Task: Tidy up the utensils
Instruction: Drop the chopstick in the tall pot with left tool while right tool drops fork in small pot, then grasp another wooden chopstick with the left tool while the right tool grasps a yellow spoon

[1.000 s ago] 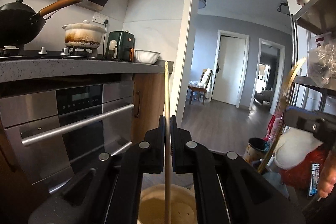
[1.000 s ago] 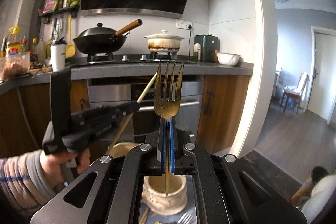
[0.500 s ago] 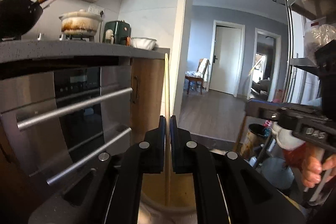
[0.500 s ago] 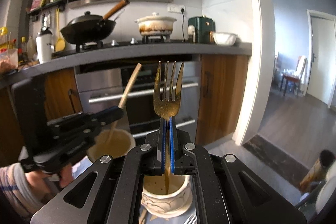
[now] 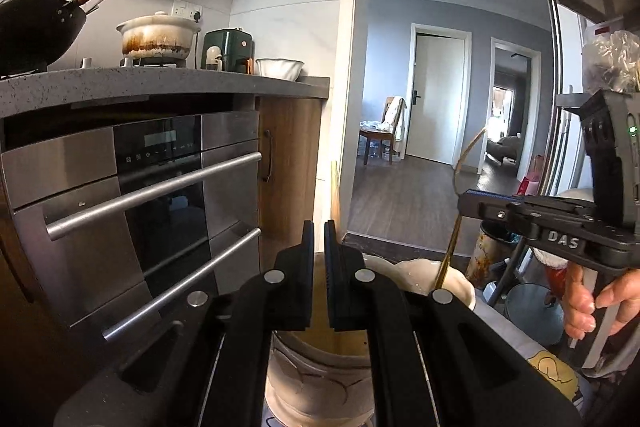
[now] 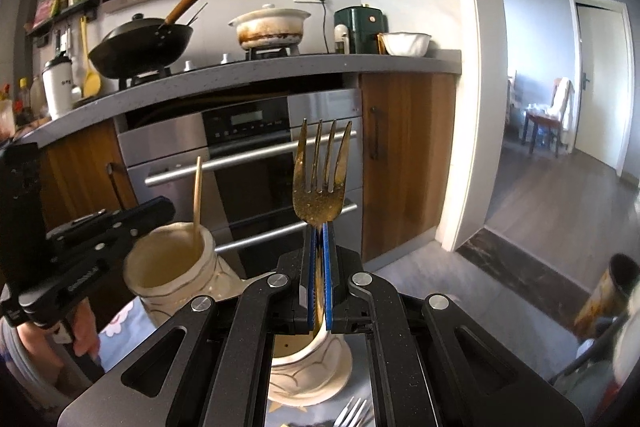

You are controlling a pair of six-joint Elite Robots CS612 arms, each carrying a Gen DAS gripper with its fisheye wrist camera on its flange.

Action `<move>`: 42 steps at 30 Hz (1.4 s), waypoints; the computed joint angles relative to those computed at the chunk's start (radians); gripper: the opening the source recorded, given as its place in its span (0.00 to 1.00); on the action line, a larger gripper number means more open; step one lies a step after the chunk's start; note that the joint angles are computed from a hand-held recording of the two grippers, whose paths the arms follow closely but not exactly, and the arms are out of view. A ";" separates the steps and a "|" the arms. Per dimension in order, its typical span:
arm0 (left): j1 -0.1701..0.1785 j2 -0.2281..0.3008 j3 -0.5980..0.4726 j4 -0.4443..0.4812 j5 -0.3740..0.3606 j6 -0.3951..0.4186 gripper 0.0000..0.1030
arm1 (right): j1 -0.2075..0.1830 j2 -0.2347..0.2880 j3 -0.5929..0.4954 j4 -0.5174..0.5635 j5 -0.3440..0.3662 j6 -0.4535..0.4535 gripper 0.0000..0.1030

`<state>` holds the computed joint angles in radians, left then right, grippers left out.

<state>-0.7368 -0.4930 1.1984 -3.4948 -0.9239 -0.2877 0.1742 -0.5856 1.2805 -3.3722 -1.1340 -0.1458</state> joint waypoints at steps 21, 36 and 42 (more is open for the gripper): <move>-0.028 -0.070 0.105 0.012 0.052 -0.024 0.52 | -0.015 -0.030 0.069 -0.057 0.013 0.056 0.75; -0.087 -0.134 0.252 0.083 0.112 -0.172 0.95 | -0.061 -0.115 0.304 -0.106 -0.069 0.035 0.95; -0.097 -0.140 0.288 0.199 0.070 -0.316 0.95 | -0.067 -0.119 0.345 -0.025 -0.121 0.012 0.95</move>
